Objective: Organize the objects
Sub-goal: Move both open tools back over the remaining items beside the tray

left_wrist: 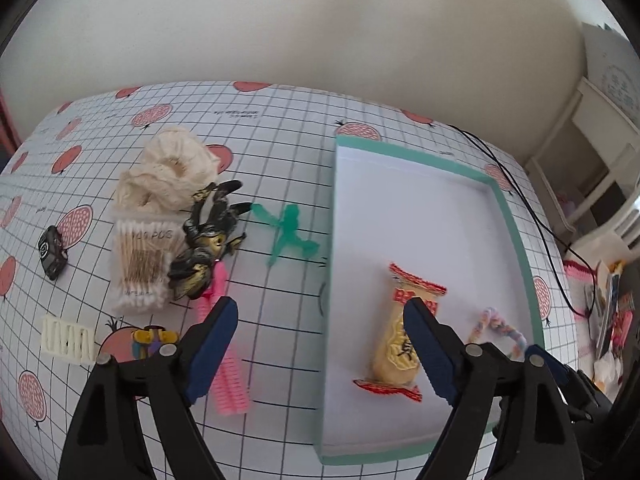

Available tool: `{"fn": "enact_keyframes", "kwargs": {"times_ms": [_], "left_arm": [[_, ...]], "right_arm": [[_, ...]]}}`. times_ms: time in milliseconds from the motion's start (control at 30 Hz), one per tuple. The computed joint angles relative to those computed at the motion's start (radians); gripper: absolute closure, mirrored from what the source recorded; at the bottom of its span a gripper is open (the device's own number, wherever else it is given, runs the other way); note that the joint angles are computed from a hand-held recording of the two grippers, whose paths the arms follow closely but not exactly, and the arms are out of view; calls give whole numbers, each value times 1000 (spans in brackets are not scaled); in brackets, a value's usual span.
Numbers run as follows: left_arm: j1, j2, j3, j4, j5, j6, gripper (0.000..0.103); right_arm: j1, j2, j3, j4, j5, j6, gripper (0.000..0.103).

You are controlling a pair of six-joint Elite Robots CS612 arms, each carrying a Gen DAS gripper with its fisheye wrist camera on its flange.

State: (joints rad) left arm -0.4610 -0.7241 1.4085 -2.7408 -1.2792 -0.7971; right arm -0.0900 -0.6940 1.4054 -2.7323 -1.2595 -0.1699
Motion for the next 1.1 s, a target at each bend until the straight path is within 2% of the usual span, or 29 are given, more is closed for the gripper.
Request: {"fn": "enact_keyframes", "kwargs": {"times_ms": [67, 267, 600, 700, 900, 1000, 1100], "left_arm": [[3, -1, 6, -10, 5, -9, 6], [3, -9, 23, -19, 42, -22, 0], [4, -14, 38, -35, 67, 1, 0], [9, -22, 48, -58, 60, 6, 0], [24, -60, 102, -147, 67, -3, 0], [33, -82, 137, -190, 94, -12, 0], [49, -101, 175, -198, 122, -35, 0]], "right_arm": [[2, 1, -2, 0, -6, 0, 2], [3, 2, 0, -4, -11, -5, 0], [6, 3, 0, -9, -33, -8, 0], [9, -2, 13, -62, -38, -11, 0], [12, -18, 35, -133, 36, 8, 0], [25, -25, 44, -155, 47, -9, 0], [36, -35, 56, -169, 87, -36, 0]]}}
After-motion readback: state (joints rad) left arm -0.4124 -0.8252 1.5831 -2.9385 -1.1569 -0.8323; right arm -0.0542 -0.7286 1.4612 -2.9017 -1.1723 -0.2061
